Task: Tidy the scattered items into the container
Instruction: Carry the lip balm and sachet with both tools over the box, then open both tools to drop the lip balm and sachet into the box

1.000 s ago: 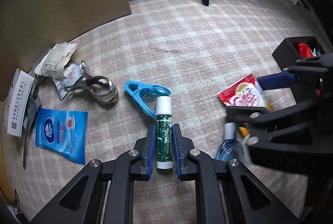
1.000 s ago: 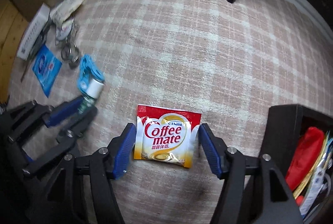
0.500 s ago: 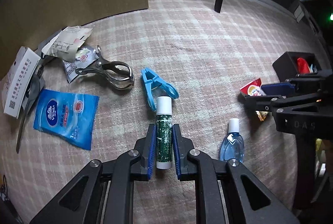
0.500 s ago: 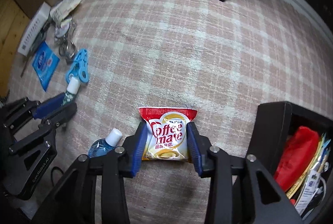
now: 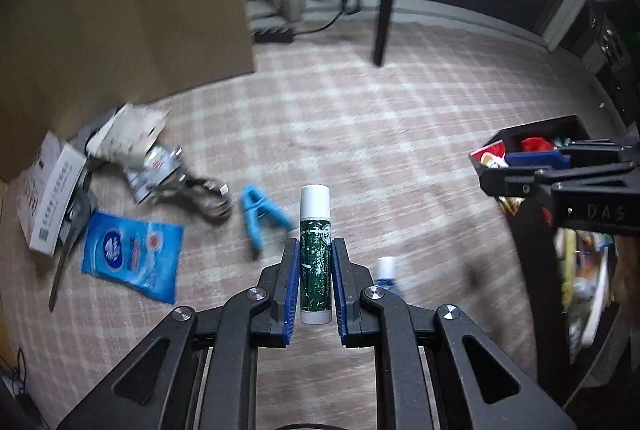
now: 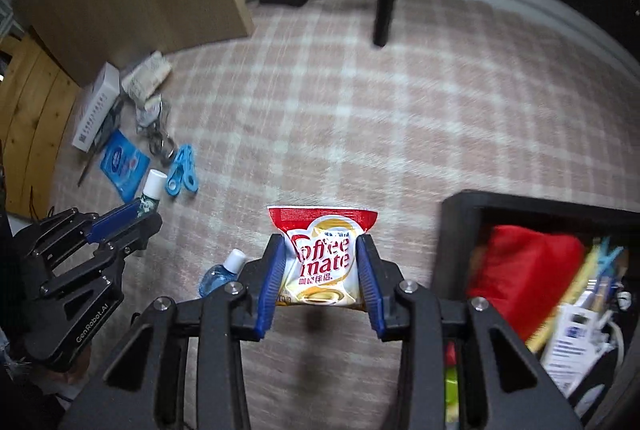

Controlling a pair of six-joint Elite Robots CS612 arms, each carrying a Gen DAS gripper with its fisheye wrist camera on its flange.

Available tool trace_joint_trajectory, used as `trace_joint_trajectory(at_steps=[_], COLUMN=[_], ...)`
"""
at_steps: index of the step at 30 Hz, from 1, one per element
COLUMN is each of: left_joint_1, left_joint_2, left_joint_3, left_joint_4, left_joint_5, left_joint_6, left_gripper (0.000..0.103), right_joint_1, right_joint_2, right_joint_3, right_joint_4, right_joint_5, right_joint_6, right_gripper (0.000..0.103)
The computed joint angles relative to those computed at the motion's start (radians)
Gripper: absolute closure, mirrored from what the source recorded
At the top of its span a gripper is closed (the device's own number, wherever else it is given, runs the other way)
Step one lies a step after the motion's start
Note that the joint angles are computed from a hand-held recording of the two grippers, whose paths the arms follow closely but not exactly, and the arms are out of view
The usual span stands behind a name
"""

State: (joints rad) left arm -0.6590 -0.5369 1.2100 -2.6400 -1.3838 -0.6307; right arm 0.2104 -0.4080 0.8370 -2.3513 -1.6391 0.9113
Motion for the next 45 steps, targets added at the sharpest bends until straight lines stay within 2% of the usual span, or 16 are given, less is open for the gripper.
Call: trace_joint_trajectory(at_steps=[1, 4, 7, 9, 10, 14, 18, 23, 26, 28, 35, 40, 45], left_joint_1=[-0.001, -0.011, -0.026, -0.038, -0.043, -0.064, -0.082, -0.100, -0.108, -0.110, -0.105, -0.095, -0.071], left_joint_2=[0.001, 0.021, 0.037, 0.060, 0.072, 0.128, 0.187, 0.254, 0.281, 0.282, 0.247, 0.205, 0.154], left_joint_3=[-0.010, -0.067, -0.119, -0.175, -0.205, -0.336, -0.468, -0.614, -0.676, -0.677, -0.601, -0.511, -0.400], left_joint_4=[-0.002, 0.007, 0.014, 0.030, 0.041, 0.088, 0.138, 0.202, 0.252, 0.255, 0.231, 0.198, 0.176], left_joint_5=[-0.007, -0.030, -0.052, -0.069, -0.080, -0.118, -0.149, -0.175, -0.175, -0.162, -0.131, -0.095, -0.057], left_joint_6=[0.006, 0.031, 0.064, 0.090, 0.103, 0.158, 0.203, 0.250, 0.272, 0.276, 0.240, 0.197, 0.128], left_gripper=[0.089, 0.089, 0.089, 0.089, 0.089, 0.089, 0.089, 0.088, 0.063, 0.065, 0.065, 0.065, 0.065], right_joint_1=[0.005, 0.005, -0.002, -0.009, -0.012, -0.025, -0.036, -0.050, -0.056, -0.056, -0.053, -0.043, -0.027], right_joint_2=[-0.042, -0.083, -0.157, -0.196, -0.196, -0.285, -0.321, -0.343, -0.362, -0.368, -0.362, -0.336, -0.291], right_joint_3=[0.078, 0.149, 0.272, 0.349, 0.356, 0.510, 0.589, 0.647, 0.675, 0.682, 0.676, 0.635, 0.549], right_joint_4=[-0.028, -0.070, -0.113, -0.134, -0.133, -0.159, -0.159, -0.170, -0.167, -0.164, -0.201, -0.220, -0.214], right_joint_5=[-0.020, -0.069, -0.116, -0.148, -0.154, -0.199, -0.223, -0.220, -0.210, -0.220, -0.218, -0.208, -0.186], right_joint_6=[0.015, 0.049, 0.096, 0.135, 0.148, 0.246, 0.310, 0.348, 0.349, 0.361, 0.358, 0.328, 0.264], right_gripper=[0.068, 0.068, 0.068, 0.068, 0.068, 0.067, 0.067, 0.064, 0.058, 0.053, 0.053, 0.053, 0.053])
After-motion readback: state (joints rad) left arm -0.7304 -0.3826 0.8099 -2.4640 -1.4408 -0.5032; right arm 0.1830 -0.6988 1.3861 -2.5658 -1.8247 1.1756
